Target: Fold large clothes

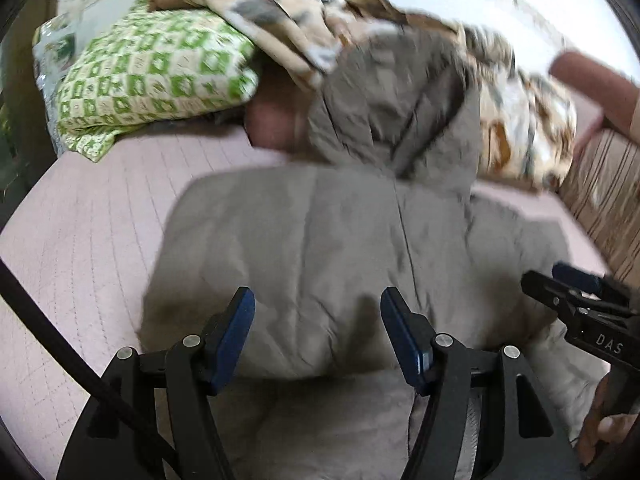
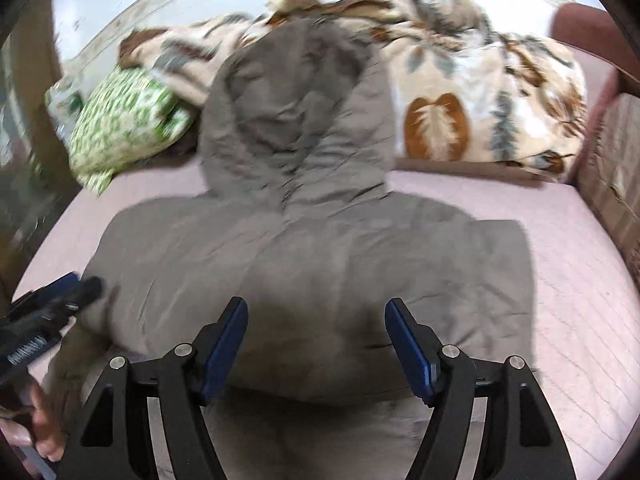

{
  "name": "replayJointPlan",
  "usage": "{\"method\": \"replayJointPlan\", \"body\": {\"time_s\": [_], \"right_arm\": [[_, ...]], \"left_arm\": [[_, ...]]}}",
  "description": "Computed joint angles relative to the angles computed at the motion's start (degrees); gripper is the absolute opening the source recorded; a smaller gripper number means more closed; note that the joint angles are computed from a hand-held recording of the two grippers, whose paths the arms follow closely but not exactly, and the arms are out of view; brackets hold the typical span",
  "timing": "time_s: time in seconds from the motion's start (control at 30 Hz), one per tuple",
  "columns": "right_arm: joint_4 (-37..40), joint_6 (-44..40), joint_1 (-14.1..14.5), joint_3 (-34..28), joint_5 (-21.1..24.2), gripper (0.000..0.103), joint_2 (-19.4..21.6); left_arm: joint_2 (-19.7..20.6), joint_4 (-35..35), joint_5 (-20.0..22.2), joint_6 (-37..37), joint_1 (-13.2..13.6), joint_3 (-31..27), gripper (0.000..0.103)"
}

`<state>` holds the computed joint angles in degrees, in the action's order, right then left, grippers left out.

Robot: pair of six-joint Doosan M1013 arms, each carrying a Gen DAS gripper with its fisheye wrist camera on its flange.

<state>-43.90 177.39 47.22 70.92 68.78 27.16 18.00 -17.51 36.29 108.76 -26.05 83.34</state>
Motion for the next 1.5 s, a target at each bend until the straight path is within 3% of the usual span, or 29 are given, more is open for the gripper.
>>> {"method": "replayJointPlan", "body": {"time_s": [0.33, 0.7, 1.5], "right_arm": [[6.55, -3.35, -1.34, 0.02, -1.17, 0.078, 1.68], [6.32, -4.8, -1.35, 0.23, -1.79, 0.084, 2.01], [6.25, -5.17, -1.42, 0.23, -1.73, 0.086, 2.18]], "left_arm": [[1.64, 9.49, 1.66, -6.36, -1.79, -0.13, 0.075], [1.36, 14.84, -1.52, -9.82, -2.69, 1.2, 0.081], [1.4, 15.39, -1.89, -10.2, -2.68, 1.37, 0.086]]}}
